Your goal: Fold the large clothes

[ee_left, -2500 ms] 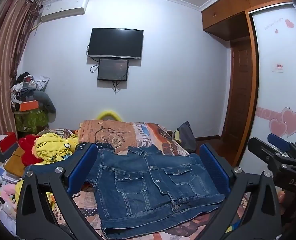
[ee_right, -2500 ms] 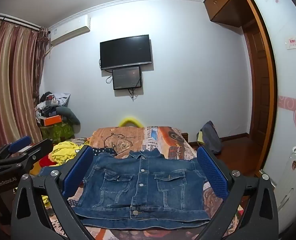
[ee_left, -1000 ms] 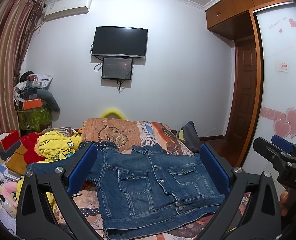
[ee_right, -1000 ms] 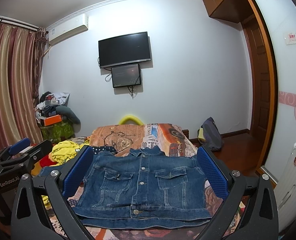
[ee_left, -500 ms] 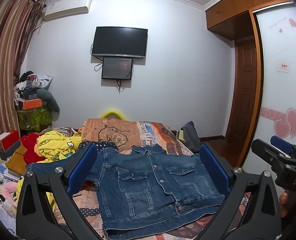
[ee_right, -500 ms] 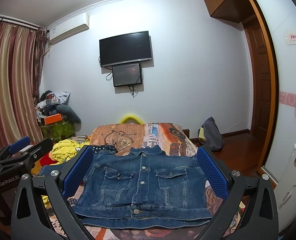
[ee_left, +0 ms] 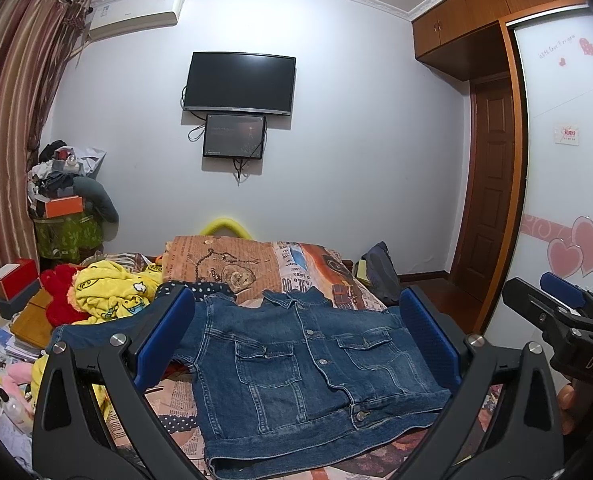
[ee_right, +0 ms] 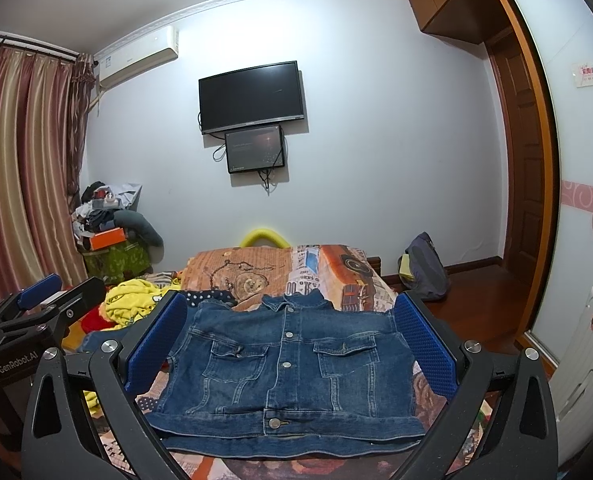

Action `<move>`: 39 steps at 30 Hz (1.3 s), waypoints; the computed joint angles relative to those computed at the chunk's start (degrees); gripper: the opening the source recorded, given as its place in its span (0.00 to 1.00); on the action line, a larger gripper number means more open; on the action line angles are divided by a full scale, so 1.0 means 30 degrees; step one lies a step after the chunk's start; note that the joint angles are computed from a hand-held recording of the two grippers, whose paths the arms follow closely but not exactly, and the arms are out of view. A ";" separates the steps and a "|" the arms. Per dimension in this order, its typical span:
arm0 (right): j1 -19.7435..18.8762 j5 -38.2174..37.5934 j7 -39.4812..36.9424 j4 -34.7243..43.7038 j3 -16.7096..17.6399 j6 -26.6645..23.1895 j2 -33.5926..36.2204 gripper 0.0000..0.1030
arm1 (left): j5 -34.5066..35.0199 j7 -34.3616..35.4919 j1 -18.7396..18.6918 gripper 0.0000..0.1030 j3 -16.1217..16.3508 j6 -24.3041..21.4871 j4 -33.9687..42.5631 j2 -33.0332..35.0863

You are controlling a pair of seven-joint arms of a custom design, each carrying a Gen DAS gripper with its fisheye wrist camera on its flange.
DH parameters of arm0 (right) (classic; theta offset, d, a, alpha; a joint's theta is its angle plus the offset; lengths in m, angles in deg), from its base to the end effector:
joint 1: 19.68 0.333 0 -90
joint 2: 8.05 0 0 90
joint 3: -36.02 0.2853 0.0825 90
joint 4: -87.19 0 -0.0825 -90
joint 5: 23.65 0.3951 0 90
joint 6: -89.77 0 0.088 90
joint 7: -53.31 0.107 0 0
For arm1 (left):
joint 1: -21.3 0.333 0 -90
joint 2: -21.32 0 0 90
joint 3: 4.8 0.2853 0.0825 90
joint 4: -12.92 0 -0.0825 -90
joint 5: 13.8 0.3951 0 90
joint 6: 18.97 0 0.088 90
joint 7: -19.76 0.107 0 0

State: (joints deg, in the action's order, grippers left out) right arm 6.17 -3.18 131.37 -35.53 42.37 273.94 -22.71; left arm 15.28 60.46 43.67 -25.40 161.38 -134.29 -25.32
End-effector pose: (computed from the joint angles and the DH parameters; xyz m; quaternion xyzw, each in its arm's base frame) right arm 0.4647 0.2610 0.6399 -0.6603 0.4319 -0.2763 0.5487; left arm 0.3950 -0.0670 0.6204 -0.6197 0.4670 -0.4230 0.4679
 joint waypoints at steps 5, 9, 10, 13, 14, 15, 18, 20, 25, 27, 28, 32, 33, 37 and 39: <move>-0.0077 0.0001 0.0136 0.0120 0.0030 -0.0189 0.0054 1.00 | -0.0042 0.0032 -0.0009 1.00 0.0016 0.0013 -0.0014 0.0001; -0.0401 -0.0170 0.0331 0.0242 0.0269 -0.0384 0.0164 1.00 | -0.0063 0.0027 0.0025 1.00 -0.0027 -0.0075 0.0020 0.0038; -0.0465 -0.0219 0.0380 0.0302 0.0292 -0.0451 0.0211 1.00 | -0.0055 0.0013 0.0062 1.00 -0.0048 -0.0080 0.0044 0.0083; -0.0729 -0.0422 0.0628 0.0419 0.0477 -0.0581 0.0340 1.00 | -0.0020 0.0097 0.0033 1.00 0.0036 -0.0095 0.0262 0.0483; -0.0822 -0.0500 0.0728 0.0494 0.0535 -0.0649 0.0418 1.00 | -0.0004 0.0141 0.0025 1.00 0.0072 -0.0122 0.0364 0.0669; -0.0919 -0.0595 0.0843 0.0606 0.0608 -0.0736 0.0518 1.00 | 0.0023 0.0215 -0.0013 1.00 0.0167 -0.0110 0.0432 0.0840; -0.1428 -0.1119 0.1379 0.1016 0.0988 -0.1009 0.0913 1.00 | 0.0106 0.0136 0.0361 1.00 0.0008 -0.0130 0.0756 0.1321; -0.1672 -0.1556 0.1761 0.1438 0.1170 -0.1283 0.1302 1.00 | 0.0239 0.0094 0.0715 1.00 -0.0129 -0.0093 0.0984 0.1701; -0.2029 -0.3108 0.2883 0.3236 0.1389 -0.2046 0.3014 1.00 | 0.0819 -0.0471 0.2497 1.00 -0.0876 -0.0267 0.2053 0.3090; -0.1924 -0.3736 0.3269 0.4122 0.1265 -0.2421 0.3815 1.00 | 0.1229 -0.0545 0.2972 1.00 -0.0932 -0.0647 0.2738 0.3954; -0.1770 -0.3928 0.3229 0.4895 0.1153 -0.2704 0.4506 1.00 | 0.1472 -0.0670 0.3288 1.00 -0.0941 -0.0879 0.3179 0.4507; -0.1023 -0.5699 0.3921 0.7406 0.0358 -0.4011 0.6582 1.00 | 0.2036 -0.0136 0.2655 1.00 0.0688 -0.1455 0.4812 0.6899; -0.0813 -0.6232 0.4146 0.8184 0.0127 -0.4435 0.7186 1.00 | 0.1869 0.0314 0.2019 1.00 0.1546 -0.1598 0.5220 0.7524; -0.0787 -0.5114 0.2303 1.1136 0.0256 -0.6239 0.9325 1.00 | -0.1041 0.4201 -0.2034 1.00 0.6255 -0.2522 0.6960 0.9833; -0.0674 -0.4868 0.1751 1.2559 0.0171 -0.7170 1.0330 1.00 | -0.2532 0.5896 -0.2809 1.00 0.7513 -0.3265 0.7822 1.0709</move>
